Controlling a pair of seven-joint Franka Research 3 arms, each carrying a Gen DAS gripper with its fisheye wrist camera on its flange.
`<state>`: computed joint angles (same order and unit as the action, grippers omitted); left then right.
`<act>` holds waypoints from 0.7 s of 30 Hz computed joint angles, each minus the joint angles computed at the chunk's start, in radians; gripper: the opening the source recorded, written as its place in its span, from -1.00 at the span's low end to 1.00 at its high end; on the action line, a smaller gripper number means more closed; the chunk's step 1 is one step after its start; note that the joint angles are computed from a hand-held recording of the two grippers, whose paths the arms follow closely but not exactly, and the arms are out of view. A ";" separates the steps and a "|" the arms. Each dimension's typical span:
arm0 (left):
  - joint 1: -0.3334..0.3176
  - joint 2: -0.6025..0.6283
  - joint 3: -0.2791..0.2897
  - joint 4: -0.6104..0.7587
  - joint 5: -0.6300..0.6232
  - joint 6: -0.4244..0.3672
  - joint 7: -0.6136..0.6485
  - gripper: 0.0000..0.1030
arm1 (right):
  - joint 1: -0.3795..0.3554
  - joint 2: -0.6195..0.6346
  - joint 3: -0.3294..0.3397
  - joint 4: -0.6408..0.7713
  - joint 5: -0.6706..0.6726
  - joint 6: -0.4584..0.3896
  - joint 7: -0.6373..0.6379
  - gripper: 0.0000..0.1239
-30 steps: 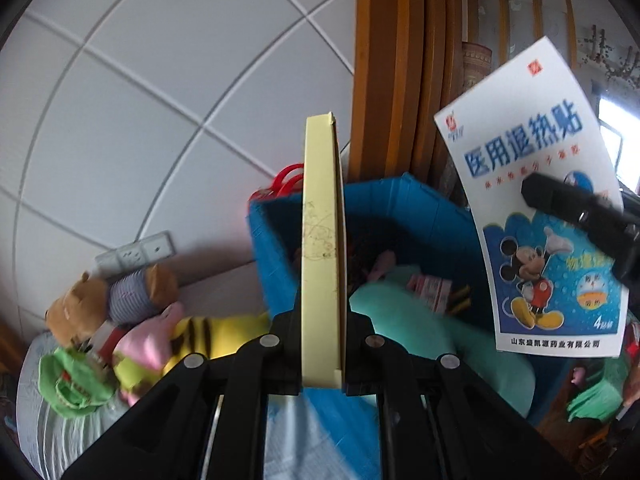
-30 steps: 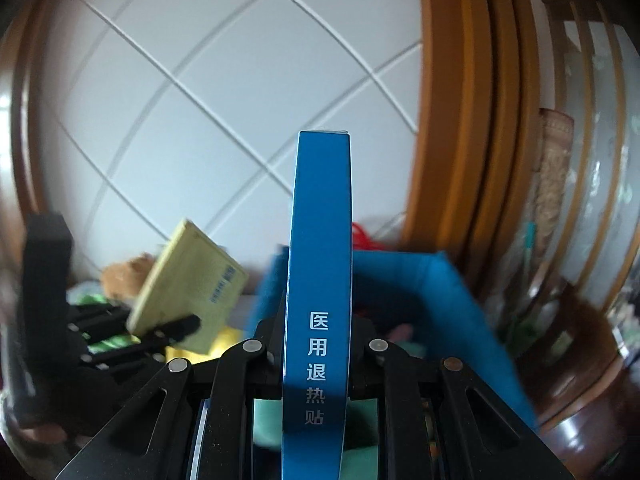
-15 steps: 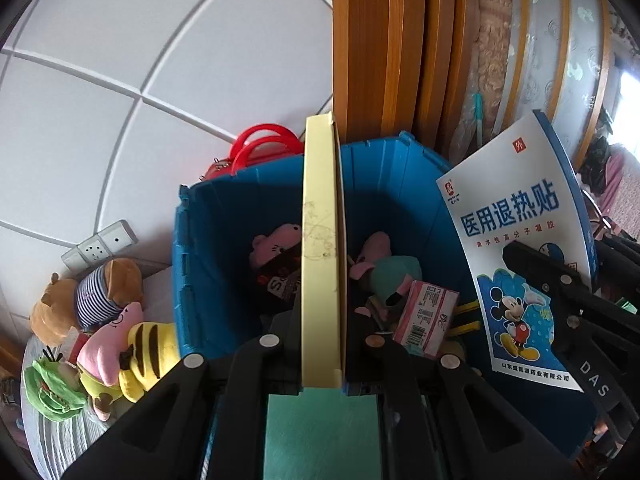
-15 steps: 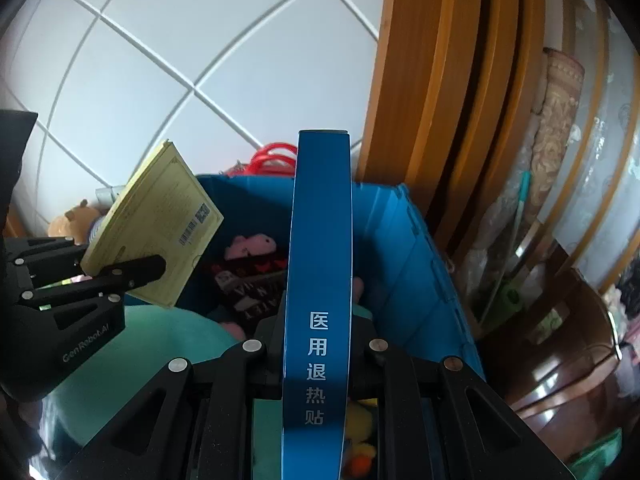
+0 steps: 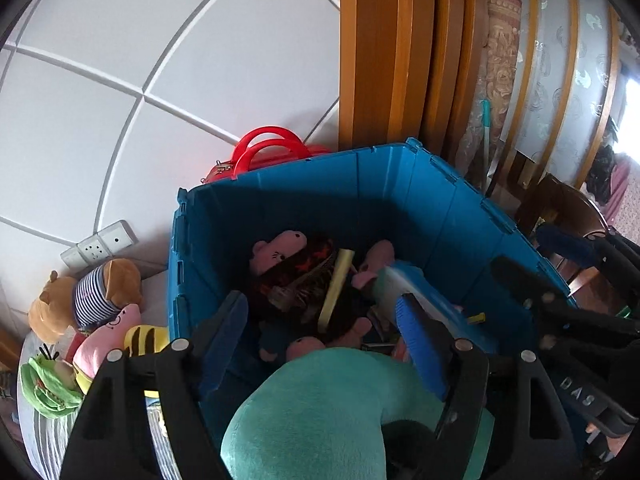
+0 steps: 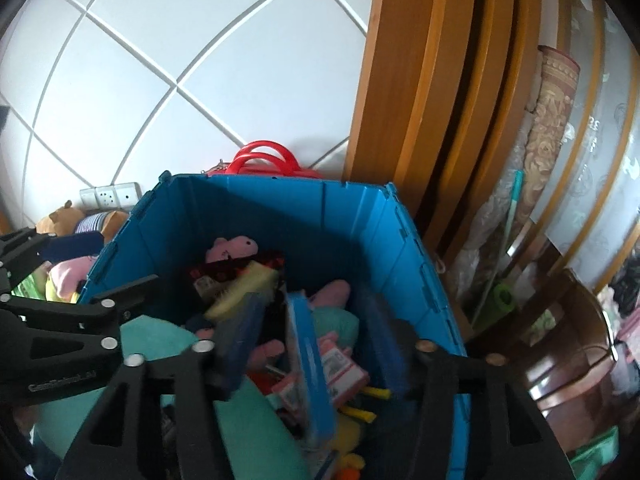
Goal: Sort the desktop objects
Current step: 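Lower the fever-patch box and yellow book into the crate and open both grippers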
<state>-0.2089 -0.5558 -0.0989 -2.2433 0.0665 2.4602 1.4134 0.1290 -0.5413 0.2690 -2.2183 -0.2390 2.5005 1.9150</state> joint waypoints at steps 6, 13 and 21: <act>0.005 -0.045 0.010 -0.027 -0.003 -0.008 -0.003 0.49 | -0.019 -0.042 0.014 -0.024 -0.005 0.019 0.046 0.66; 0.018 -0.152 0.030 -0.091 0.008 -0.036 -0.006 0.49 | -0.029 -0.104 0.059 -0.034 -0.023 -0.008 0.091 0.66; 0.055 -0.354 0.077 -0.197 0.038 -0.121 0.008 0.49 | 0.007 -0.176 0.128 -0.056 -0.017 -0.027 0.150 0.66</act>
